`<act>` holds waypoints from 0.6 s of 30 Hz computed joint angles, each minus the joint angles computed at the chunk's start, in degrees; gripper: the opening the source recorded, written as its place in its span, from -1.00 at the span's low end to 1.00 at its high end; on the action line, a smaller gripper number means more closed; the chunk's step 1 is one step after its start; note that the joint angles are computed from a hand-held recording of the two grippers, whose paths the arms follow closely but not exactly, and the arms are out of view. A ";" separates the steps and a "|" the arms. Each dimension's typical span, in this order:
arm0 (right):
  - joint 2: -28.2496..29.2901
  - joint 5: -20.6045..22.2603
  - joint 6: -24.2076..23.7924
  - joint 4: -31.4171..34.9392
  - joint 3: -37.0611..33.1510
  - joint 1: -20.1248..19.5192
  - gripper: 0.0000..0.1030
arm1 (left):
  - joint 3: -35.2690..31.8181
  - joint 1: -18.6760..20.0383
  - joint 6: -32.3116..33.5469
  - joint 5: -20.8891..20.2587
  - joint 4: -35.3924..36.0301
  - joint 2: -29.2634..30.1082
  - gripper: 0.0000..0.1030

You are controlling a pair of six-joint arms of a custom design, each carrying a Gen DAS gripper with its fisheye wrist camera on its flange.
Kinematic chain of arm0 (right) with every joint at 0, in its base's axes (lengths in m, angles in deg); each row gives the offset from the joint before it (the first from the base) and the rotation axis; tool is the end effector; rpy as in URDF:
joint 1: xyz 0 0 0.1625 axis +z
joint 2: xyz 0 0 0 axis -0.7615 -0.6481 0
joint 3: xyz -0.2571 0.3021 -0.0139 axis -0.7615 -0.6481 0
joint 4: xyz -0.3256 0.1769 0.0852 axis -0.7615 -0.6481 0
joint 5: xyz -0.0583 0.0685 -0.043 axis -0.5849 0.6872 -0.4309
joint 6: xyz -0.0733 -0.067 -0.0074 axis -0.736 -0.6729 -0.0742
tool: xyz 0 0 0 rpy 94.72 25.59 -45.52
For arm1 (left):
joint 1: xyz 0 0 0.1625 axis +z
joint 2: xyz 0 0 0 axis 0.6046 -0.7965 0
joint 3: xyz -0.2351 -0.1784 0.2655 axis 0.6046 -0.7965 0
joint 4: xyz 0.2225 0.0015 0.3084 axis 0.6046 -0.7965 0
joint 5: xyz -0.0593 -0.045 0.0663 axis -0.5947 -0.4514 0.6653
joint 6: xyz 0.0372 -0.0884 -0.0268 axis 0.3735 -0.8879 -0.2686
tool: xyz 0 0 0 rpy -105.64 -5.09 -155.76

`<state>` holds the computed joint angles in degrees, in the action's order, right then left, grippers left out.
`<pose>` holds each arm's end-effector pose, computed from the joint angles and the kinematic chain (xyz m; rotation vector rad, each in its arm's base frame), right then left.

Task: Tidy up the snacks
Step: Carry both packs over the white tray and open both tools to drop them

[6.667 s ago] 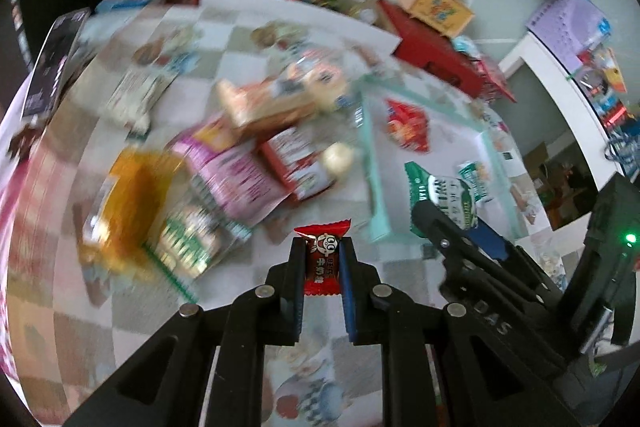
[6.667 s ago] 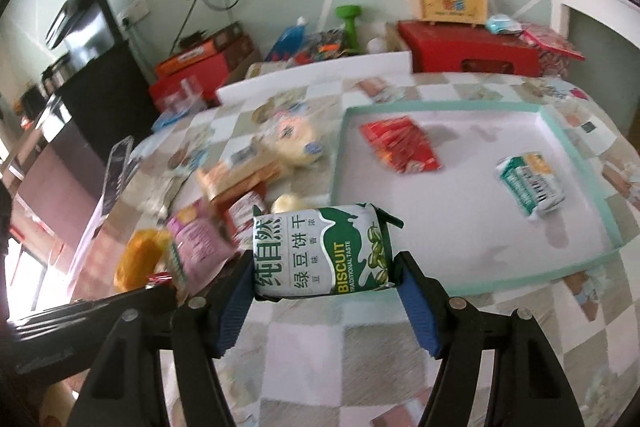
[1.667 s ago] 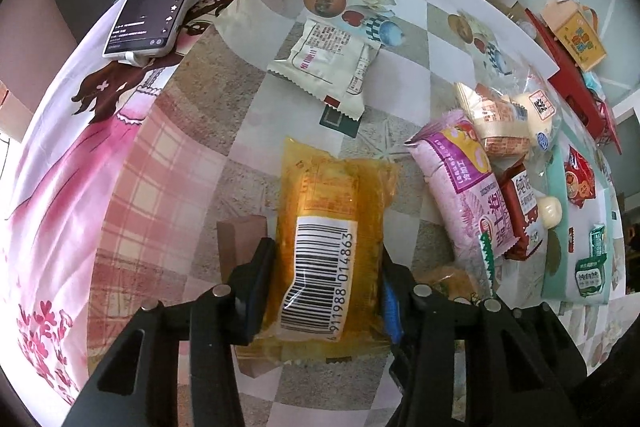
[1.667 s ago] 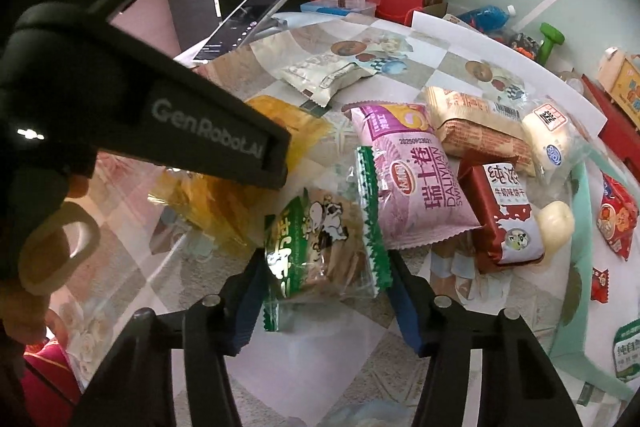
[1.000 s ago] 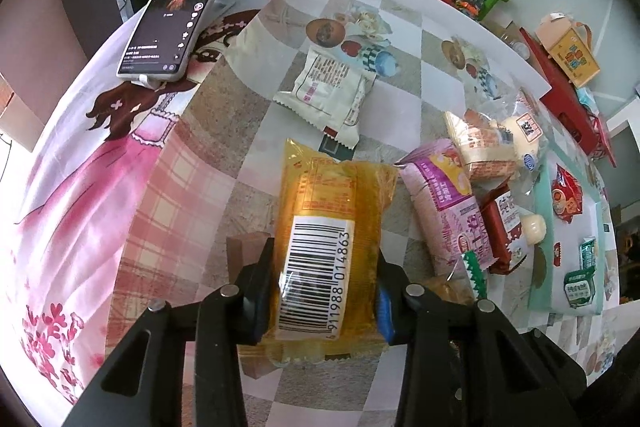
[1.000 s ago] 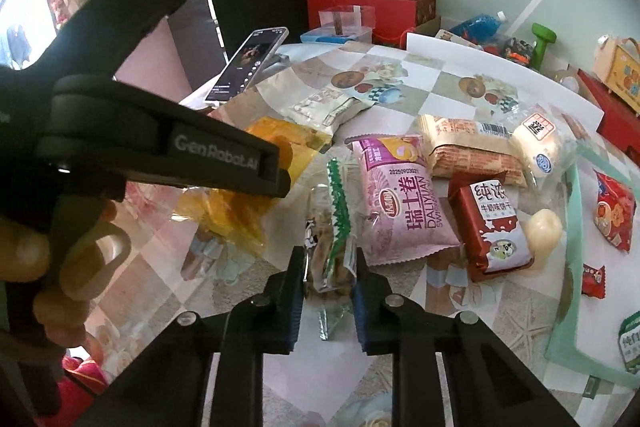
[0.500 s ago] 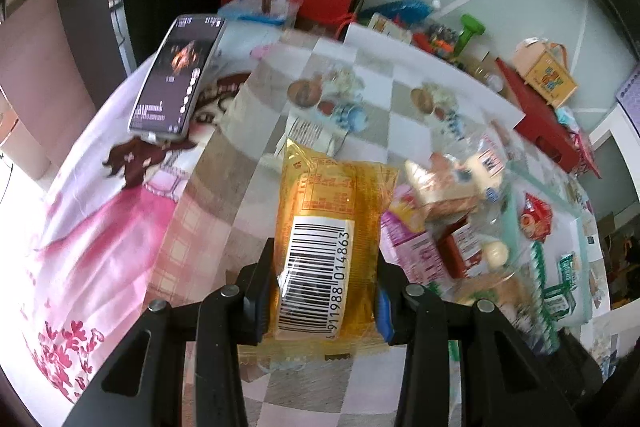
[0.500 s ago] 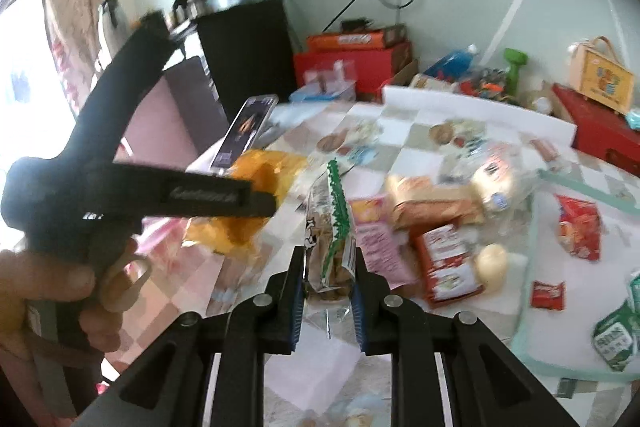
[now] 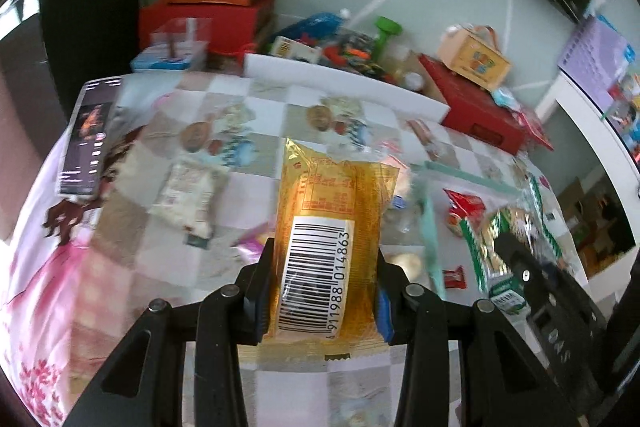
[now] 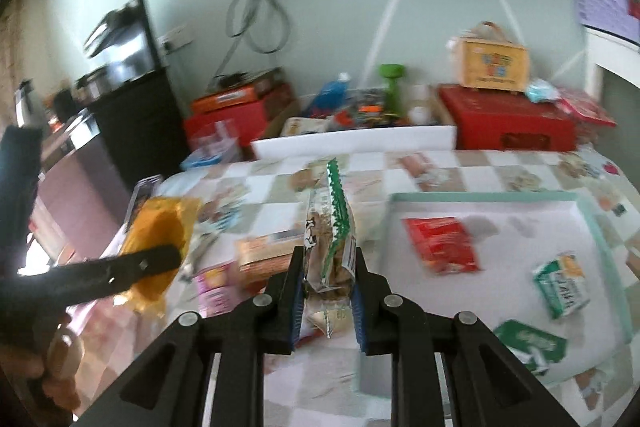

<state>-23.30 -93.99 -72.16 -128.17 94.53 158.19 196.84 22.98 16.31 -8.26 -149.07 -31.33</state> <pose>0.3346 -0.6241 -0.0254 1.1846 -2.5658 0.7603 -0.0451 -0.5212 0.2871 -0.3968 2.2041 -1.1186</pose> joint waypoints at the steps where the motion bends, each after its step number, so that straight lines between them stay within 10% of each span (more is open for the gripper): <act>1: 0.14 -0.50 0.80 0.11 -0.76 -0.28 -0.58 | -0.55 0.25 0.80 -0.72 -0.70 0.78 -0.18; 18: -1.51 -4.61 6.78 -5.04 -6.91 -4.86 -0.58 | -14.32 0.11 11.78 -5.99 0.27 15.17 -0.19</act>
